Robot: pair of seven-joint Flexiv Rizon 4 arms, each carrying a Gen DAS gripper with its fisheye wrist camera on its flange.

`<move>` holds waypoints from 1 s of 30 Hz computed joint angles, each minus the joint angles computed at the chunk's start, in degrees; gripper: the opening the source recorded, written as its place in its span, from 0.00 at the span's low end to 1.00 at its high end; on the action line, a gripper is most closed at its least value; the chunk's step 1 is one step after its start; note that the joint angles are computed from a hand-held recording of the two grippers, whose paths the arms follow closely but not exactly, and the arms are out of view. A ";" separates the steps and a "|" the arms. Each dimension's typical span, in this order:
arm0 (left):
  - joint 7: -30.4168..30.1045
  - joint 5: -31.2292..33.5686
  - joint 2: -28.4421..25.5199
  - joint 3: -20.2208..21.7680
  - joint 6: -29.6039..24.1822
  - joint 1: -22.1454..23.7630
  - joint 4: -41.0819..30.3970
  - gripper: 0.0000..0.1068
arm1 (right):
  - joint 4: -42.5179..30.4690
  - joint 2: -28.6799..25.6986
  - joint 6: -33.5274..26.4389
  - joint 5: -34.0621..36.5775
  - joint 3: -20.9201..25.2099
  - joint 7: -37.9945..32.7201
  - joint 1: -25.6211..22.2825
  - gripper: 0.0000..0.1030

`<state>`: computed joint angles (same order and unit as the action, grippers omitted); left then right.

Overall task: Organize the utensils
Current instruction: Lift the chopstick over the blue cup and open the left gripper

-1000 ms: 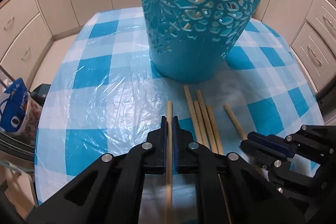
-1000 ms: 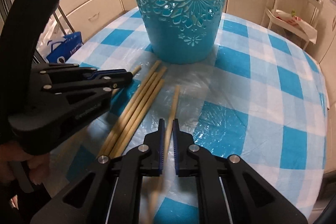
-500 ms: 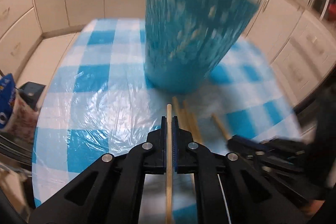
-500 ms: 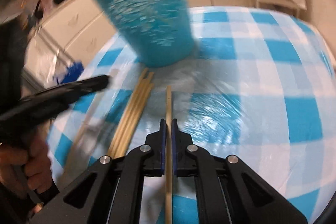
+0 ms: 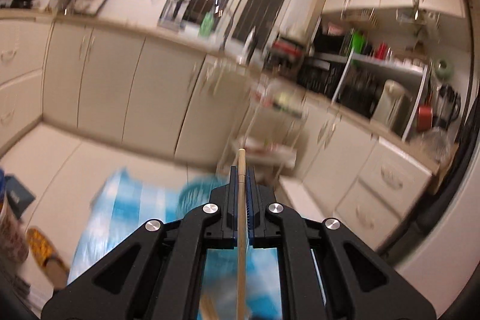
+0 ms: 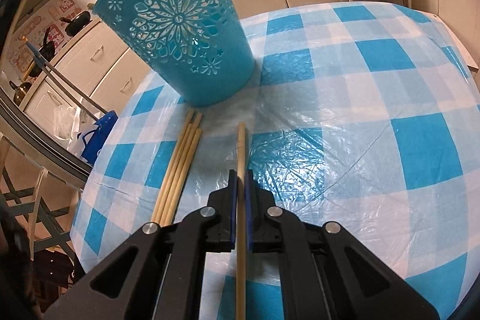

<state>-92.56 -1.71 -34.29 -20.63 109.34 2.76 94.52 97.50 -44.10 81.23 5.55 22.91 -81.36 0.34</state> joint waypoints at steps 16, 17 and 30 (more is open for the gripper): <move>7.57 -20.70 -17.67 19.49 5.21 -17.97 -28.40 0.04 | -1.53 -1.17 -0.81 1.72 2.14 -1.81 -1.85 0.06; 8.01 -21.62 -18.35 19.57 5.21 -18.12 -28.95 0.04 | -1.62 -1.21 -0.86 1.86 2.17 -1.92 -1.87 0.06; 16.07 -31.12 -20.43 24.69 4.27 -23.07 -29.51 0.04 | -2.32 -1.35 -1.56 3.85 2.65 -3.28 -2.18 0.06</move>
